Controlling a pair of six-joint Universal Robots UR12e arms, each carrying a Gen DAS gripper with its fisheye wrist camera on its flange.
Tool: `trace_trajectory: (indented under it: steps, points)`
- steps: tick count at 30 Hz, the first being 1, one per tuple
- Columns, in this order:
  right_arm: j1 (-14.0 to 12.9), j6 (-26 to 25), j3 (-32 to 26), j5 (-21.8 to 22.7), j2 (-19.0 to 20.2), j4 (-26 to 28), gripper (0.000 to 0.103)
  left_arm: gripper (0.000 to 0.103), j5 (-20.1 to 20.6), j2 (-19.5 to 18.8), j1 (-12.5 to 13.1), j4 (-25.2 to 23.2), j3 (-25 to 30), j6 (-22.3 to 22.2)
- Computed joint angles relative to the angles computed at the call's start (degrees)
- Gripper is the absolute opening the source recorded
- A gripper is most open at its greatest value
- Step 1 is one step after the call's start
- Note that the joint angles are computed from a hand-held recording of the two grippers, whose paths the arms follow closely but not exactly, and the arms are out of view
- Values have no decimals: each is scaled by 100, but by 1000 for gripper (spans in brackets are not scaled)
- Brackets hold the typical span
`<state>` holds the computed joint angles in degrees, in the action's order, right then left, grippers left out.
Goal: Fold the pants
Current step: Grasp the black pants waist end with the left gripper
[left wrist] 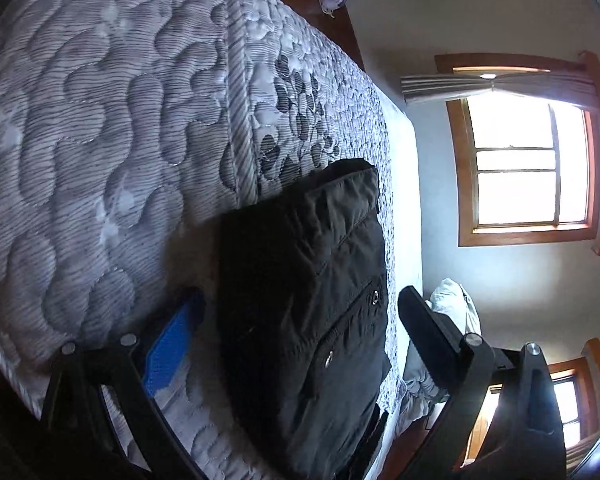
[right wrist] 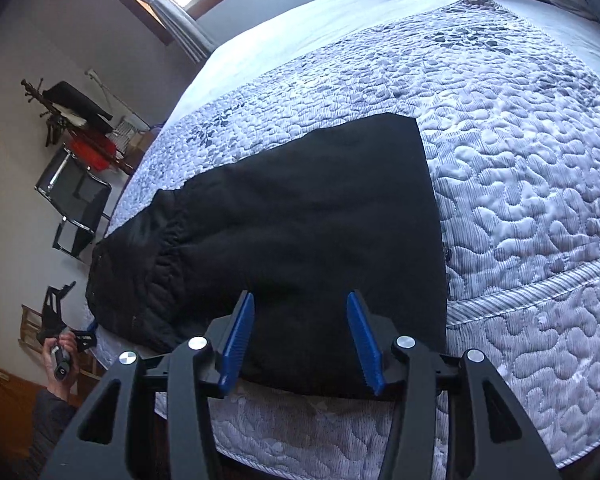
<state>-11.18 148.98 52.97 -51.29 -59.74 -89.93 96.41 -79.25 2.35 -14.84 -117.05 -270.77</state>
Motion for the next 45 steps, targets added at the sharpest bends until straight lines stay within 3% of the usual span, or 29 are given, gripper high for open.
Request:
trace_trajectory:
  steps: [2, 6, 10, 15, 16, 18, 19, 20, 25, 30, 33, 34, 36, 37, 38, 39, 41, 45]
  points:
    - [17, -25, -28, -43, 15, 46, 50, 96, -121, -74, 34, 214, 30, 123]
    - [36, 11, -35, -71, 24, 48, 51, 96, -240, -224, 67, -98, 252, 209]
    - [62, -38, -41, -151, 22, 42, 51, 96, -231, -312, 57, 5, 318, 291]
    - [75, -39, -35, -169, 23, 58, 54, 95, -429, -410, 163, -375, 467, 495]
    - [79, -48, -32, -177, 23, 58, 55, 92, -468, -453, 194, -482, 534, 540]
    - [86, -63, -25, -201, 23, 60, 55, 75, -454, -467, 202, -956, 676, 623]
    - [89, -68, -33, -207, 30, 74, 55, 55, -456, -511, 225, -1150, 766, 663]
    - [92, -68, -32, -214, 32, 78, 56, 50, -438, -523, 238, -1267, 799, 687]
    - [109, -140, 10, -281, 10, 34, 57, 44, -484, -533, 268, -650, 628, 509]
    - [115, -96, -30, -270, 41, 74, 58, 60, -691, -607, 364, -362, 547, 424]
    - [115, -140, -16, -279, 31, 66, 58, 76, -753, -689, 418, -167, 553, 301]
    - [115, -142, -19, -283, 34, 72, 58, 82, -761, -735, 426, -198, 619, 337]
    - [117, -130, -20, -288, 36, 75, 58, 82, -778, -796, 427, -592, 824, 548]
    - [118, -131, -18, -292, 34, 74, 58, 76, -752, -812, 406, -737, 905, 634]
    - [120, -134, -16, -297, 33, 73, 58, 55, -755, -837, 393, -883, 988, 775]
    - [120, -147, -18, -306, 34, 82, 58, 46, -872, -857, 411, -788, 978, 801]
    - [124, -152, -31, -323, 45, 93, 59, 39, -913, -894, 416, -495, 926, 603]
    - [127, -147, -47, -320, 58, 116, 59, 39, -848, -970, 408, -692, 1008, 559]
